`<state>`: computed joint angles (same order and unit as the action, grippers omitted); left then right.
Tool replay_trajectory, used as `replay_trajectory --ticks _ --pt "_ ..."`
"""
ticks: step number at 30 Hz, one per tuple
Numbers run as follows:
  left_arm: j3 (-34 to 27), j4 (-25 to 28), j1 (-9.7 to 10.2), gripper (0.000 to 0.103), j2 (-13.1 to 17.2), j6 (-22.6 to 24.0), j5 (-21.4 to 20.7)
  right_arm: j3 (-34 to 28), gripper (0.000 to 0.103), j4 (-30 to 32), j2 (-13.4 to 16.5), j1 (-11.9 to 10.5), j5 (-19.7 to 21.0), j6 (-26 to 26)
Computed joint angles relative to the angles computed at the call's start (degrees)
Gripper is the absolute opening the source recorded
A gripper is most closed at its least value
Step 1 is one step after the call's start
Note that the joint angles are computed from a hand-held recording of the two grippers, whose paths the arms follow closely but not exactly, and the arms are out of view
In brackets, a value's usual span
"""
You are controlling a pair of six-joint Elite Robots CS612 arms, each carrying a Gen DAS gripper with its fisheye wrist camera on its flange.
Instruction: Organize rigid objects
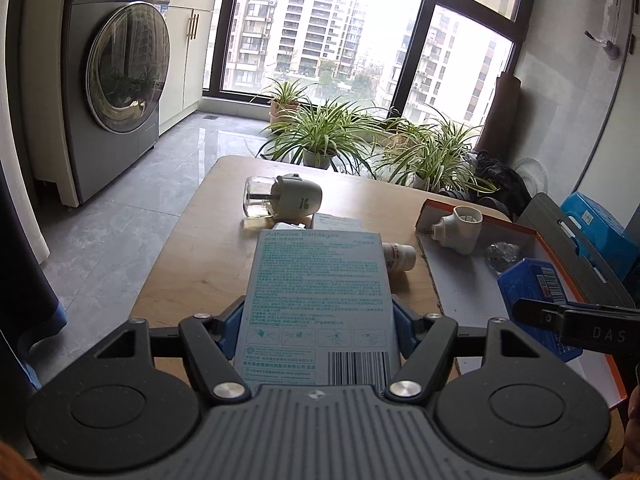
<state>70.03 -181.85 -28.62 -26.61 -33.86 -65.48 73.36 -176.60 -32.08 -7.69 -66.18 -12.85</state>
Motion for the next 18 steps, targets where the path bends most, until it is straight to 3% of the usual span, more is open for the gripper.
replay_trajectory --ticks 18 --pt "-3.92 -0.42 -2.22 0.072 1.48 2.83 -5.16 6.01 0.071 -7.25 -2.82 -3.47 -1.74 3.3"
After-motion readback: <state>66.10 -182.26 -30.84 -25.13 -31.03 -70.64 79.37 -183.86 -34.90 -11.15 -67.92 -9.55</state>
